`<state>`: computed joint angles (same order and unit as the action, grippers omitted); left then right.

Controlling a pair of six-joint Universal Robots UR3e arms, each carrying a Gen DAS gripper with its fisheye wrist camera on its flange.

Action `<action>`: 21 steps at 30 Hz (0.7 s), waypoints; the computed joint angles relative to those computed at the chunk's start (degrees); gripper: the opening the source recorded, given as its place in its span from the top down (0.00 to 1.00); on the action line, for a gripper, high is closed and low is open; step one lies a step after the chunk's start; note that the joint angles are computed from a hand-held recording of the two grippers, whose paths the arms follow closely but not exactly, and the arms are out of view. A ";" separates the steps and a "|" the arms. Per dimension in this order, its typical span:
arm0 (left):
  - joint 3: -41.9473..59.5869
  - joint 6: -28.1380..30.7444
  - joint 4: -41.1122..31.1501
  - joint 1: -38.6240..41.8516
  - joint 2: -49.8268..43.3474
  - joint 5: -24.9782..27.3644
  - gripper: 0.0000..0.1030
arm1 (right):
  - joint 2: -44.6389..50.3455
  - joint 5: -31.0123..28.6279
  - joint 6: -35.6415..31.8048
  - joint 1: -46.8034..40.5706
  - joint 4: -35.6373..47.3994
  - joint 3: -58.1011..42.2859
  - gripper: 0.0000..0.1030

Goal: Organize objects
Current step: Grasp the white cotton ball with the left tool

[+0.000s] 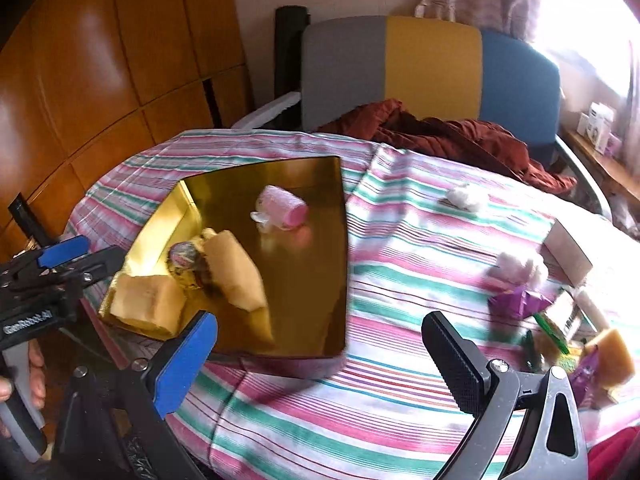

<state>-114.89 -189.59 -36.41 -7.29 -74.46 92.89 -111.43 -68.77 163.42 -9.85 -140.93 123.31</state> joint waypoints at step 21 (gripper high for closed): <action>15.67 2.34 -4.70 -6.13 -13.05 -4.12 0.20 | 0.27 8.03 -11.84 -34.92 13.21 -5.80 0.00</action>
<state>-99.22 -187.25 -41.11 -13.42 -87.51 88.77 -111.16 -60.73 151.57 -44.77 -127.71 117.51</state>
